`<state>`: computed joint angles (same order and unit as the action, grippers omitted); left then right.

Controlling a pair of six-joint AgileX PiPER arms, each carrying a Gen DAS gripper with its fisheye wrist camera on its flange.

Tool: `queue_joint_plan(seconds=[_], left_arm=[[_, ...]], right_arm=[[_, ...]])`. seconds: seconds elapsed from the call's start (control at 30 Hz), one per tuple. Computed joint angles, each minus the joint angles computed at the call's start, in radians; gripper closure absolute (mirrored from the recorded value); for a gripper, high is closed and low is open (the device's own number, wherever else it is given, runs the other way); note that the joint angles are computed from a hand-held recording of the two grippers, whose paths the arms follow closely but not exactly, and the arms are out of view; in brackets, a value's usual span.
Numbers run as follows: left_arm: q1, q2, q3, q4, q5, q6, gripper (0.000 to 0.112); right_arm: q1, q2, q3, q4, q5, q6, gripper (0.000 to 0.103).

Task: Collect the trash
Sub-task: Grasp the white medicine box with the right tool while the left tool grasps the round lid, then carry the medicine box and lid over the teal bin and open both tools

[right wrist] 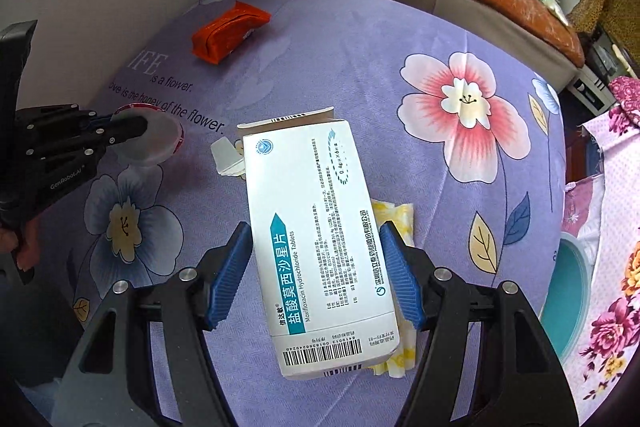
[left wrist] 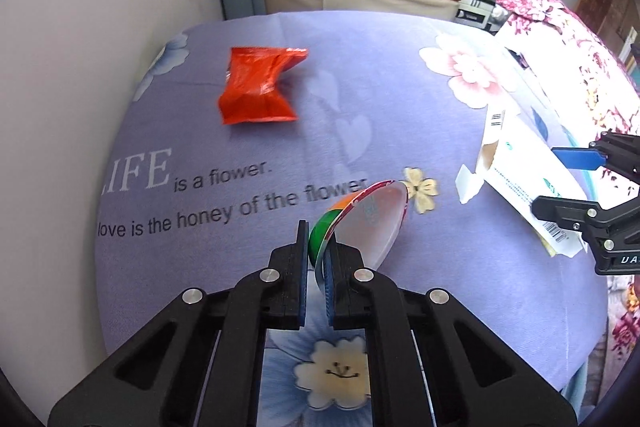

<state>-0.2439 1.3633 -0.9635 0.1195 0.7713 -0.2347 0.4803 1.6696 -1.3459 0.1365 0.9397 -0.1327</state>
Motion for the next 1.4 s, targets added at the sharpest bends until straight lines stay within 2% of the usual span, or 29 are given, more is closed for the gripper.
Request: queue_joint_plan(seconds=[0.33, 0.73, 0.93, 1.17, 1.4], left_arm=[[-0.26, 0.065, -0.133, 0.108, 0.094, -0.182, 0.105], [-0.509, 0.314, -0.414, 0.137, 0.155, -0.277, 0.105], [-0.586, 0.465, -0.591, 0.116, 0.196, -0.273, 0.105], [-0.634, 0.617, -0.802, 0.089, 0.26, -0.246, 0.105], [-0.652, 0.766, -1.035, 0.054, 0.345, -0.198, 0.105]], right_arm=[[-0.206, -0.179, 0.183, 0.114, -0.05, -0.093, 0.041], [-0.61, -0.3, 0.314, 0.303, -0.039, -0.358, 0.041], [-0.843, -0.285, 0.323, 0.411, -0.004, -0.506, 0.041], [-1.029, -0.225, 0.29, 0.483, 0.027, -0.616, 0.041], [-1.106, -0.157, 0.244, 0.502, 0.031, -0.643, 0.041]])
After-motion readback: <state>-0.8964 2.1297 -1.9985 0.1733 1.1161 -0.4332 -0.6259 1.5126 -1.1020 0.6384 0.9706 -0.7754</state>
